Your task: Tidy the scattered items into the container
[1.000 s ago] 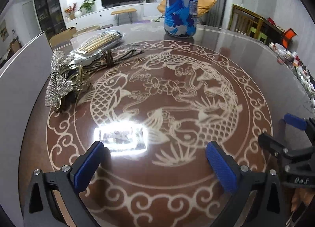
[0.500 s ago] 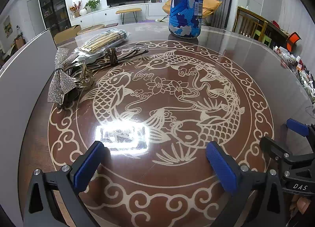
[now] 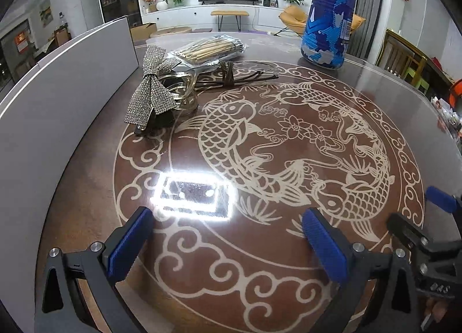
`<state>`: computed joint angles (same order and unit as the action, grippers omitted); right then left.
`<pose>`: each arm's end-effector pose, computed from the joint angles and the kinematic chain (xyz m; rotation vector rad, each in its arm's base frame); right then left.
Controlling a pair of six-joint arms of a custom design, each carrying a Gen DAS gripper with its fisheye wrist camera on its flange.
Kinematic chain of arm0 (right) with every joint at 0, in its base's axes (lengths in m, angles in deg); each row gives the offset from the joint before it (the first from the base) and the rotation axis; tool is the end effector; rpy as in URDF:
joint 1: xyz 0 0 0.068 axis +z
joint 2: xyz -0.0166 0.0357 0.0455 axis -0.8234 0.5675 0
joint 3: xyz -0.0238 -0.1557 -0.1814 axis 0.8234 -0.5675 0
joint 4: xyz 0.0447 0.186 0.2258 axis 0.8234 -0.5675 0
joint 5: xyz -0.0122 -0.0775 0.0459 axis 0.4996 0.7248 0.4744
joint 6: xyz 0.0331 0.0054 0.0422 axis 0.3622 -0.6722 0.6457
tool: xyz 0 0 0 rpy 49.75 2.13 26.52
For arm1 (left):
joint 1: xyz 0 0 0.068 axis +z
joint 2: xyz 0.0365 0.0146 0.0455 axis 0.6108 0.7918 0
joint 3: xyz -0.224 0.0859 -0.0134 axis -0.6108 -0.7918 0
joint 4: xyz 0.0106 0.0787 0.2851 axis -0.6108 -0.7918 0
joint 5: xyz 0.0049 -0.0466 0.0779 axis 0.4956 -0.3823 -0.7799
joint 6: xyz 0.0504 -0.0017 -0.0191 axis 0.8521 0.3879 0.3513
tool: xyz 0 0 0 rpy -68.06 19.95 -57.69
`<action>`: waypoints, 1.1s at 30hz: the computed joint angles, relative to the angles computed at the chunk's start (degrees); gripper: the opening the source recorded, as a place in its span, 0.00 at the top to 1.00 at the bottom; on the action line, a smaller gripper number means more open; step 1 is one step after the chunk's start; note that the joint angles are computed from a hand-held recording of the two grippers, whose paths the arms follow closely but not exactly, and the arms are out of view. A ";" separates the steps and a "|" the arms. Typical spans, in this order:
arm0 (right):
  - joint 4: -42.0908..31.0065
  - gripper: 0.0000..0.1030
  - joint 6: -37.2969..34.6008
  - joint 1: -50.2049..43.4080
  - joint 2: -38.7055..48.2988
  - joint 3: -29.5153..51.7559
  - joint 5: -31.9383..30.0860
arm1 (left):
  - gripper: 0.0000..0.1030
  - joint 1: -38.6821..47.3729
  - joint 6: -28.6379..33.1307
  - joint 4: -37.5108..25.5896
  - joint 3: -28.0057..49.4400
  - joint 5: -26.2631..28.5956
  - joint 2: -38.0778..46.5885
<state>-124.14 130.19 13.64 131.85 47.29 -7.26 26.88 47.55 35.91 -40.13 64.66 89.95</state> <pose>0.0981 0.1985 0.0808 0.4350 2.4911 -0.1626 0.3055 -0.0637 0.1002 0.5699 2.4660 -0.1826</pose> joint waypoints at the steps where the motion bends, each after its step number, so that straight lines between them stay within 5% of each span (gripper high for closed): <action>1: 0.31 0.00 -0.40 -0.46 0.35 0.25 0.01 | 0.00 0.14 0.03 -0.05 0.14 0.08 0.12; 33: 0.37 0.00 -0.28 -0.54 0.61 0.40 -0.01 | 0.00 0.14 0.04 -0.02 0.21 0.11 0.23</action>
